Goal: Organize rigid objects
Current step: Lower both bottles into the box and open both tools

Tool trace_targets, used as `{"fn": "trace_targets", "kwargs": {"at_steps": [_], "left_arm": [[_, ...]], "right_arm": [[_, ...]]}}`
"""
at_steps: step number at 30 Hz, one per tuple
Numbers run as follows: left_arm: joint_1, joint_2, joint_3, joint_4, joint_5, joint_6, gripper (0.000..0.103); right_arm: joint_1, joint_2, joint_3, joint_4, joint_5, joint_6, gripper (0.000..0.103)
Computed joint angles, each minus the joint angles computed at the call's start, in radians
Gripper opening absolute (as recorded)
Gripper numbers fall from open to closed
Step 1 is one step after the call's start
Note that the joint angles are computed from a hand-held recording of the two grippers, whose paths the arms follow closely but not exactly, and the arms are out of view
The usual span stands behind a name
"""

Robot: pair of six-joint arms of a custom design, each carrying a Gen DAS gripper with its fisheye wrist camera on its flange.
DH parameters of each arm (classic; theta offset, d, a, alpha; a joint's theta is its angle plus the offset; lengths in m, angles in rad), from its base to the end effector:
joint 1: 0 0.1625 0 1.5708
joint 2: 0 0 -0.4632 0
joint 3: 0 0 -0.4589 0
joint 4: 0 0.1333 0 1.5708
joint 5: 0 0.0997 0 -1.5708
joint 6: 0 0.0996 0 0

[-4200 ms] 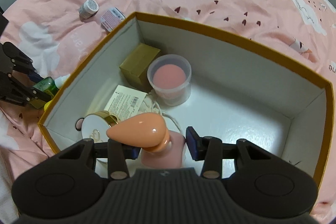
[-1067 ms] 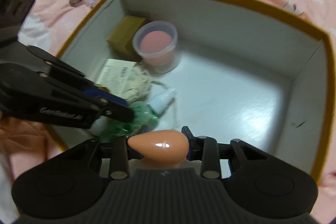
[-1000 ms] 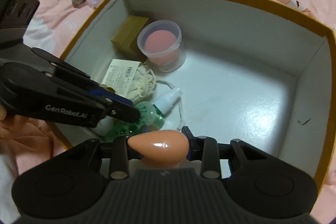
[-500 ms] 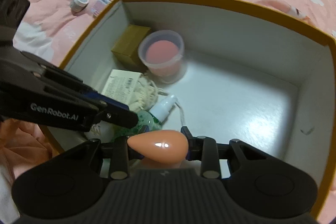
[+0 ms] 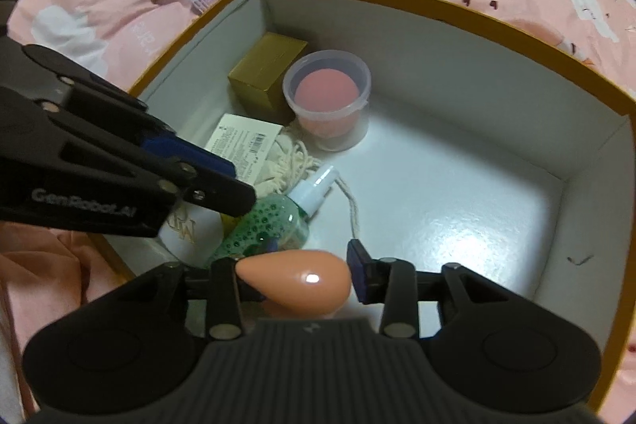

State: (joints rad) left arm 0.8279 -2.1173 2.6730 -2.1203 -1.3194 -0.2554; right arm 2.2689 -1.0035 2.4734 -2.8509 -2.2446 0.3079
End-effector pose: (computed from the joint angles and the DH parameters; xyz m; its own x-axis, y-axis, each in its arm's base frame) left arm -0.0515 -0.2897 0.2191 -0.8601 0.4489 -0.2422 0.4745 0.8784 -0.0568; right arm 0.2977 -0.2441 0.0013 -0.6897 -0.3366 0.6411 -0.4430 0.8965 -0.0059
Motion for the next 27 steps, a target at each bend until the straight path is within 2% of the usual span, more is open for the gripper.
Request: {"fn": "trace_targets", "kwargs": {"at_steps": [7,11,16,18,19,21,27], "left_arm": [[-0.019,-0.058,0.007,0.007,-0.004,0.016,0.021],[-0.023,-0.084,0.006,0.020,-0.016,0.026,0.024],[-0.024,-0.116,0.004,0.036,-0.021,0.026,0.028],[-0.021,-0.126,0.001,0.043,-0.022,0.027,0.030],[-0.018,-0.132,0.000,0.046,-0.025,0.029,0.031],[-0.016,-0.141,-0.002,0.051,-0.030,0.031,0.032],[-0.016,-0.176,-0.004,0.057,-0.042,0.059,0.037]], "right_arm": [[0.043,-0.030,-0.022,0.112,-0.051,0.054,0.055],[0.066,-0.046,-0.041,0.200,-0.066,0.078,0.057],[0.077,-0.050,-0.065,0.288,-0.062,0.103,0.064],[0.074,-0.060,-0.072,0.316,-0.060,0.118,0.084],[0.065,-0.071,-0.074,0.330,-0.038,0.119,0.089],[0.054,-0.082,-0.078,0.354,-0.009,0.135,0.089],[0.085,-0.089,-0.111,0.442,-0.020,0.160,0.089]]}}
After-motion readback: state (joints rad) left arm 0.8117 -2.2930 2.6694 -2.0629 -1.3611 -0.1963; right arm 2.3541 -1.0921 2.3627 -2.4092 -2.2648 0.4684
